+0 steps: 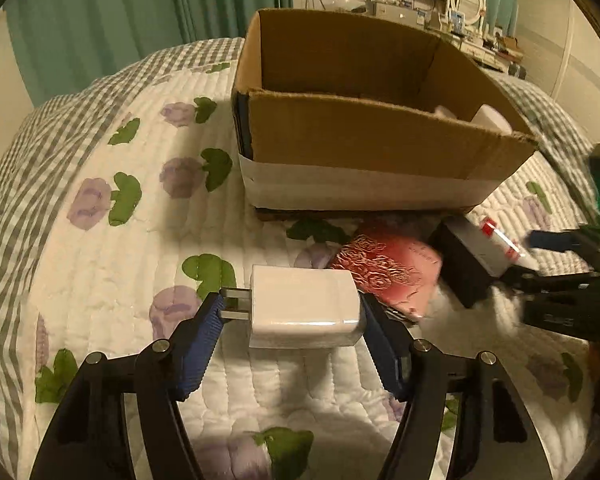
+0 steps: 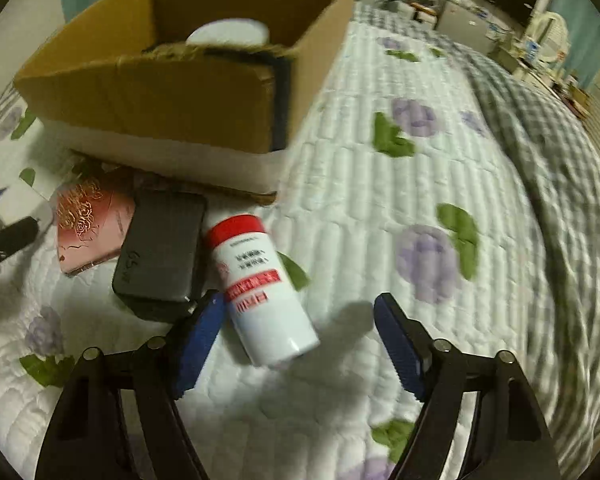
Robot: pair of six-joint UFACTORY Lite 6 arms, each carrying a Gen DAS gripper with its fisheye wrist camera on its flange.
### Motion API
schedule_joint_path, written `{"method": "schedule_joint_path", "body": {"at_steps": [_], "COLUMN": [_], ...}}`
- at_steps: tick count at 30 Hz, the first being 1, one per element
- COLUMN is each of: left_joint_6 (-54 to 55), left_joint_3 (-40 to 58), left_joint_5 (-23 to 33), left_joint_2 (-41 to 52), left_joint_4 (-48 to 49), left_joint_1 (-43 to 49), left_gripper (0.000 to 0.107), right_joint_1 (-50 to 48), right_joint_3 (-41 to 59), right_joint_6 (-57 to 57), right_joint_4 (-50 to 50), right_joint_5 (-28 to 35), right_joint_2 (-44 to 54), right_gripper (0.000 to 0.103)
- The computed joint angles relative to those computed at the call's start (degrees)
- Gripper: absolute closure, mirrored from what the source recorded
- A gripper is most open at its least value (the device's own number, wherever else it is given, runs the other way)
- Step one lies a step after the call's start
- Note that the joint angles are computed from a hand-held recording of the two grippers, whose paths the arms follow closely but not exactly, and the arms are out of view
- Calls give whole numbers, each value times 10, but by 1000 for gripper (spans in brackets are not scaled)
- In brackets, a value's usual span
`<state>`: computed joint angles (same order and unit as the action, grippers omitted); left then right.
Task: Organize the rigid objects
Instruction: 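Grasp the white wall plug charger with the left gripper while the right grasps the pill bottle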
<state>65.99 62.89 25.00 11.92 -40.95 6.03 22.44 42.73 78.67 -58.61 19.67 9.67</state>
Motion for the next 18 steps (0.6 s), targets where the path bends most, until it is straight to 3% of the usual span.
{"method": "schedule_joint_path", "body": {"at_steps": [2, 6, 9, 12, 18], "left_joint_6": [3, 14, 23, 15, 10], "left_joint_3": [-5, 28, 47, 57, 43], "left_joint_5": [6, 20, 26, 31, 59], "left_joint_2": [-9, 6, 16, 14, -31], "left_joint_4": [-6, -17, -24, -18, -25], "left_joint_1": [3, 12, 20, 22, 33], "left_gripper": [38, 38, 38, 38, 38], "right_joint_1": [-4, -15, -3, 13, 81], "right_joint_3": [22, 25, 4, -37, -68], "right_joint_6": [-28, -6, 87, 126, 47], "right_joint_4": [10, -11, -76, -82, 37], "right_joint_5": [0, -13, -8, -10, 49], "right_joint_2": [23, 37, 22, -34, -140], "right_gripper": [38, 65, 67, 67, 67]}}
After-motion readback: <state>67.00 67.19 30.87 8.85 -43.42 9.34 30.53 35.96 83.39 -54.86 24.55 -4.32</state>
